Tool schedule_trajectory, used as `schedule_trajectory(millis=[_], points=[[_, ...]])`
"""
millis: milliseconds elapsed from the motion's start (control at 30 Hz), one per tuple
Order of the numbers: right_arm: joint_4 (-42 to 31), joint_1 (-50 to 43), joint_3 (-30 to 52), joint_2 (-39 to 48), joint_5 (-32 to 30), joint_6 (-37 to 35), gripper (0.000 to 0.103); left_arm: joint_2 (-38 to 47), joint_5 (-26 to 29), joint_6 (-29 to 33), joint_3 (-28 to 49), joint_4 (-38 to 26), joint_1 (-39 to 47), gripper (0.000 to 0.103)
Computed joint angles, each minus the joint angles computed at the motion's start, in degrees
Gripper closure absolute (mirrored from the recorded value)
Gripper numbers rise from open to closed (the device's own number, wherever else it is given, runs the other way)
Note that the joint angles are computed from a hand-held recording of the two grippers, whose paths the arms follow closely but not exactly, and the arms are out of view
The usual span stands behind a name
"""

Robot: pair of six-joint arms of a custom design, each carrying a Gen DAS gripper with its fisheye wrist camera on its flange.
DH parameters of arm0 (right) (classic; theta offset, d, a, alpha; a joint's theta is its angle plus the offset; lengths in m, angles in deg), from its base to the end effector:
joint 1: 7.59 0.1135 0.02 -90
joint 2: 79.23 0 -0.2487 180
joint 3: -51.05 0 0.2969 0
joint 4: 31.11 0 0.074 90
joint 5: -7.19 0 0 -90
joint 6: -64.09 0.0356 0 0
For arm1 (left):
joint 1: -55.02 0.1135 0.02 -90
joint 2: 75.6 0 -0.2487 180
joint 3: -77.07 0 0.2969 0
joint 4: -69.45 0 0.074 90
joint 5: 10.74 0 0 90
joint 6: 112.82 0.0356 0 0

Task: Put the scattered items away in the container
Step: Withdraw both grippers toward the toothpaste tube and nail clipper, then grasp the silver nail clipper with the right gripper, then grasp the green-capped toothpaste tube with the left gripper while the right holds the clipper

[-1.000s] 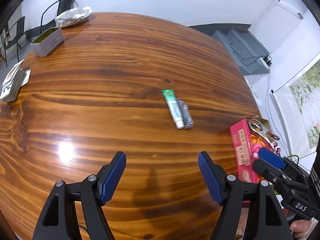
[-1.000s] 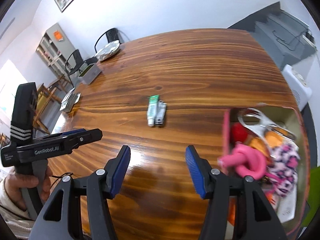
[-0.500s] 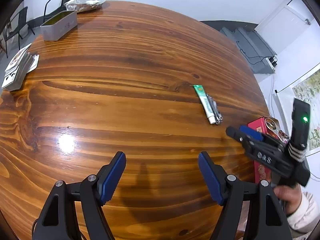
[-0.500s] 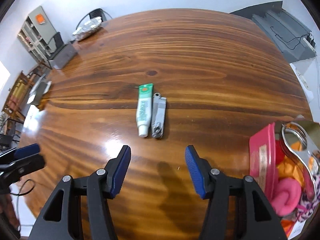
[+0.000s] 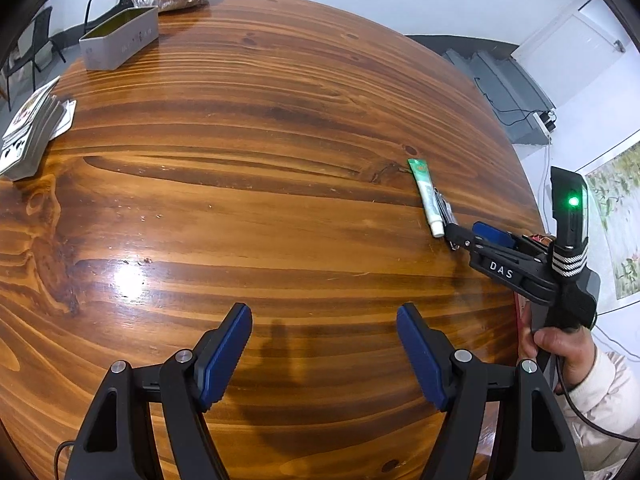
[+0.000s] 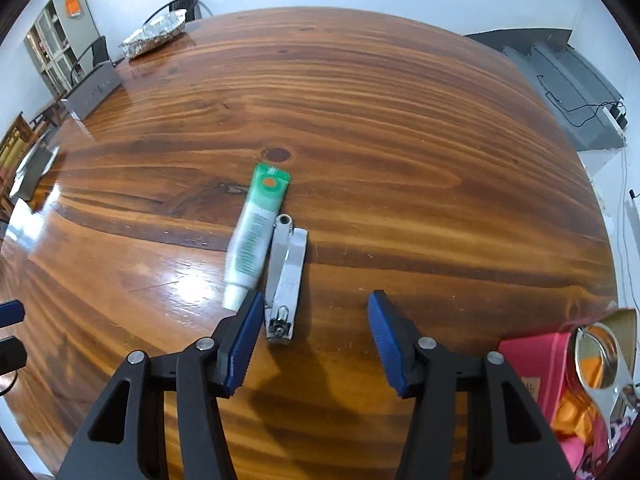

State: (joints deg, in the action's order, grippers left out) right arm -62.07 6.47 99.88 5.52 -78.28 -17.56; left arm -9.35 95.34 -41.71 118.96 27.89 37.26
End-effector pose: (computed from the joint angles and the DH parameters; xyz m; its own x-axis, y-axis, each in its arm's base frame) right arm 0.2730 0.0655 0.0863 -0.9135 -0.0795 -0.3990 -0.0803 0.9967 -0.0148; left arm 0.2203 -0.0809 0.1199 -0.9524 -0.0216 -0.3042 0.0976 0.9233 -0.3714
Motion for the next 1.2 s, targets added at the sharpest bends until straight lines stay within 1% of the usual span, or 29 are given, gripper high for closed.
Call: schedule_trajectory(millis=[133,233,267,300,367,400,500,600,733,967,1067,1200], points=[[0.1,0.4,0.7,0.9,0.2,-0.7,0.048,0.5,0.1,-0.1,0.1,0.1,0.2,0.027],[0.9,1.1,0.8,1.1,0.2,-1.3,0.054,0.8,0.0,-0.2,0.2,0.1,0.2,0.027],[1.2,1.3,0.8,1.2,0.2,-1.4,0.060,0.7,-0.1,-0.2,0.3,0.0,0.0,0.027],[1.5,1.7,0.8,1.2,0.3,-1.6,0.070,0.7,-0.2,-0.2,0.2,0.0,-0.1,0.027],[1.7,2.5,0.9,1.2,0.5,-1.8,0.083,0.4,-0.5,-0.4,0.2,-0.2,-0.3,0.027],[1.7,3.0,0.6,0.9,0.7,-1.7,0.084,0.4,-0.6,-0.4,0.3,-0.3,-0.4,0.027],[1.2,3.7,-1.1,-1.2,0.6,-1.1,0.085,0.2,-0.9,-0.5,0.4,-0.4,-0.5,0.027],[-0.2,2.9,-3.1,-4.1,-1.1,1.0,0.085,1.1,-1.6,-0.8,1.2,0.2,-1.5,0.027],[-3.3,1.5,-6.7,-11.7,-3.7,3.8,0.085,4.8,-3.0,-1.0,3.9,2.2,-4.5,0.027],[-13.7,-0.9,-12.5,-32.0,-6.8,4.6,0.085,16.7,-5.5,-1.3,12.1,7.8,-12.2,0.027],[-18.2,-2.3,-13.7,-39.0,-8.0,4.4,0.085,21.9,-6.5,-2.0,16.1,9.2,-14.9,0.027],[-23.2,-5.7,-14.1,-45.9,-9.7,3.3,0.085,28.4,-8.7,-2.7,21.3,10.4,-17.6,0.027]])
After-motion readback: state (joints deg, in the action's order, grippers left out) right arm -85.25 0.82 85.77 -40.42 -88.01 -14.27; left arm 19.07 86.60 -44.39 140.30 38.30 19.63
